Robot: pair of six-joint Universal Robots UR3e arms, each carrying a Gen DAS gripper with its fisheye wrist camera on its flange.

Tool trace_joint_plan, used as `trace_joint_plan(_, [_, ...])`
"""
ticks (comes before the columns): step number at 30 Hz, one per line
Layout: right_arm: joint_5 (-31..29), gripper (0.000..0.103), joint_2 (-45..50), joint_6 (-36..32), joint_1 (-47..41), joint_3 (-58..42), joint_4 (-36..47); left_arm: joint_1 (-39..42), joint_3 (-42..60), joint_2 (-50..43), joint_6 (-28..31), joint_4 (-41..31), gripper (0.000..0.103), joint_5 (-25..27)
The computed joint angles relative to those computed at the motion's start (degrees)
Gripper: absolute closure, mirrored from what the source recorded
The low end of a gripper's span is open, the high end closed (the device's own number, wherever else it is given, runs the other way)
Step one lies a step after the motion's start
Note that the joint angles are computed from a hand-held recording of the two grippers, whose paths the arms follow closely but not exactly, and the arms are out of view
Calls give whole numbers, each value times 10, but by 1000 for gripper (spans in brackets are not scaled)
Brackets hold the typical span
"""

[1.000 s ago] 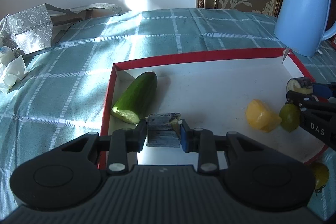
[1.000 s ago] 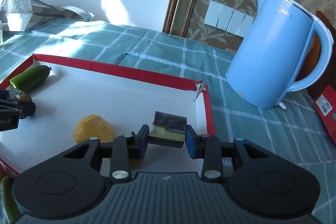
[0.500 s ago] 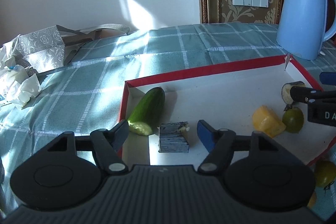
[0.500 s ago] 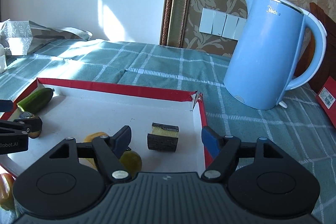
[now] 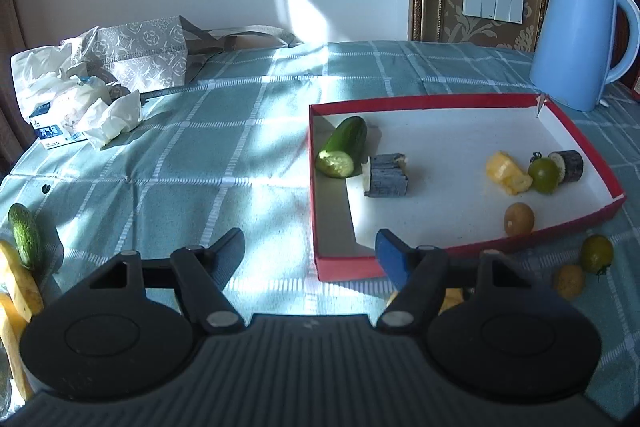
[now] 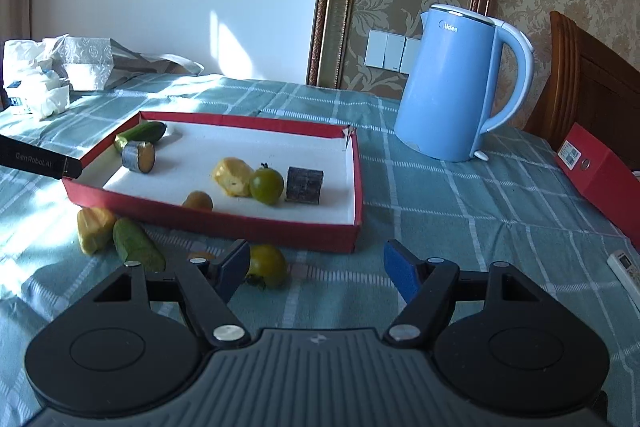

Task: Organize fruits
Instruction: 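Move the open left tool toward the large yellow fruit chunk beside the tray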

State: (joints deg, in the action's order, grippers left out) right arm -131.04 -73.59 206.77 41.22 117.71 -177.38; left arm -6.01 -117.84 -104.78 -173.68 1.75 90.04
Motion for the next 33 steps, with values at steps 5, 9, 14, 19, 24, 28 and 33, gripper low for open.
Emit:
trace_joint_plan(5, [-17,30,-24,49,43,25,54,-7,-70,37,15,8,40,-2])
trace_joint_plan(9, [-10,30,-23,49,59,28,70,-48,-75,7,20,55,43,36])
trace_joint_plan(14, [-15,30,-30,77,73,29,93,-54,-68,0,22,63,44,31])
trace_joint_plan(19, [-18,30,-40,98,82,38,114,-39,-84,25,27,49,43,-3])
trace_joint_plan(24, [-20,30,-44,110,89,37,127,-47,-78,14,46,54,39,-23])
trace_joint_plan(28, [-23,30,-45,116,94,35,136,-31,-68,14,74,30,36,-73])
trace_joint_plan(33, [-27,30,-51,127,96,39,143,-3,-71,30,79,-2,36,-116])
